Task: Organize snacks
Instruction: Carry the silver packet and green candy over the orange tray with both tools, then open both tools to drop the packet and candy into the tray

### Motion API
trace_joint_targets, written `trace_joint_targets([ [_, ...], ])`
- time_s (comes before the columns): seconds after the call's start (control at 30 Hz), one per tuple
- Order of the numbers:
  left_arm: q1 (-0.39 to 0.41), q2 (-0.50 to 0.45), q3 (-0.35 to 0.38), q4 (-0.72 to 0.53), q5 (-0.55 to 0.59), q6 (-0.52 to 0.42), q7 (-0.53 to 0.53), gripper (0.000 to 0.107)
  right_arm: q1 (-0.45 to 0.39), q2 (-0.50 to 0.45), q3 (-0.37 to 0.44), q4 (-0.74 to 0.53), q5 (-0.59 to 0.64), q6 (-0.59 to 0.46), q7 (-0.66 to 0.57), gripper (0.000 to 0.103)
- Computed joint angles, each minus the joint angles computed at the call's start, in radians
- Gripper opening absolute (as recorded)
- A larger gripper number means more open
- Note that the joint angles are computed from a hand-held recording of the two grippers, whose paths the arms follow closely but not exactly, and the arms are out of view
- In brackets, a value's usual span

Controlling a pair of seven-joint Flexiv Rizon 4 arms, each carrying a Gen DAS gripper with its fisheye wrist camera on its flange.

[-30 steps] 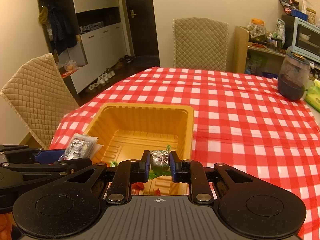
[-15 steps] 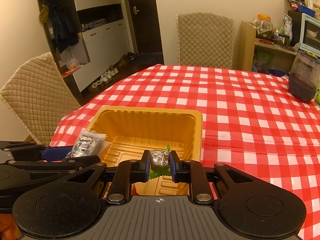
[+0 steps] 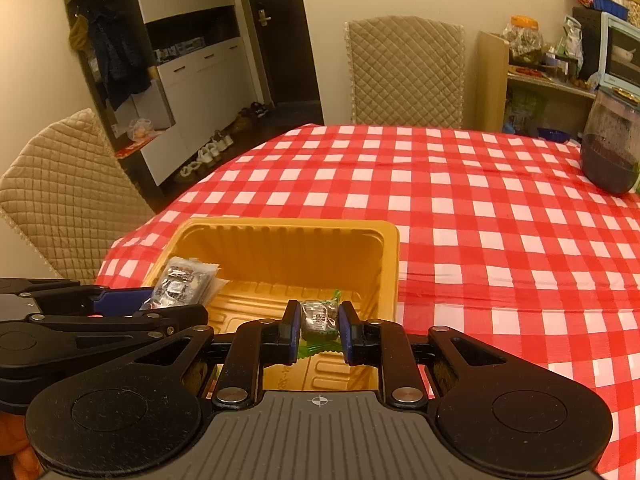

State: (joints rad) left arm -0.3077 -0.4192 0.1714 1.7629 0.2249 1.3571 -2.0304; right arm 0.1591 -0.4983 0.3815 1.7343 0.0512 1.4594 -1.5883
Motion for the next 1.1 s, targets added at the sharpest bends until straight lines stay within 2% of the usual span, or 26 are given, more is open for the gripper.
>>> trace_joint_targets([
  [0.2,0.015,-0.025,-0.014,-0.015,-0.017,0.008,0.026,0.036,0.005,-0.015,-0.002,-0.018,-0.002,-0.004,-0.001,0.02],
  [0.3,-0.004,-0.033,0.012,-0.027,-0.005,0.006,0.016,0.037,0.007,-0.019,-0.005,-0.022,-0.003,-0.005,0.002,0.02],
  [0.73,-0.021,-0.008,0.044,-0.005,0.027,0.016,-0.026,0.037,-0.007,-0.019,0.021,-0.028,0.013,-0.018,-0.011,0.02],
  [0.83,-0.024,0.007,0.054,0.004,0.046,0.017,-0.044,0.037,-0.03,-0.024,0.056,-0.043,0.038,-0.026,-0.037,0.021],
  [0.9,-0.032,0.02,0.067,0.009,0.066,0.014,-0.068,0.04,-0.084,-0.046,0.134,-0.076,0.084,-0.04,-0.095,0.021],
  [0.97,-0.044,0.034,0.085,0.015,0.095,0.009,-0.104,0.042,-0.104,-0.053,0.161,-0.1,0.125,-0.062,-0.122,0.021],
  [1.03,-0.045,0.05,0.09,0.025,0.117,-0.001,-0.137,0.045,-0.088,-0.045,0.139,-0.1,0.146,-0.052,-0.124,0.026],
  [1.1,-0.041,0.068,0.087,0.039,0.14,-0.002,-0.165,0.048,-0.083,-0.033,0.127,-0.093,0.165,-0.037,-0.129,0.048],
])
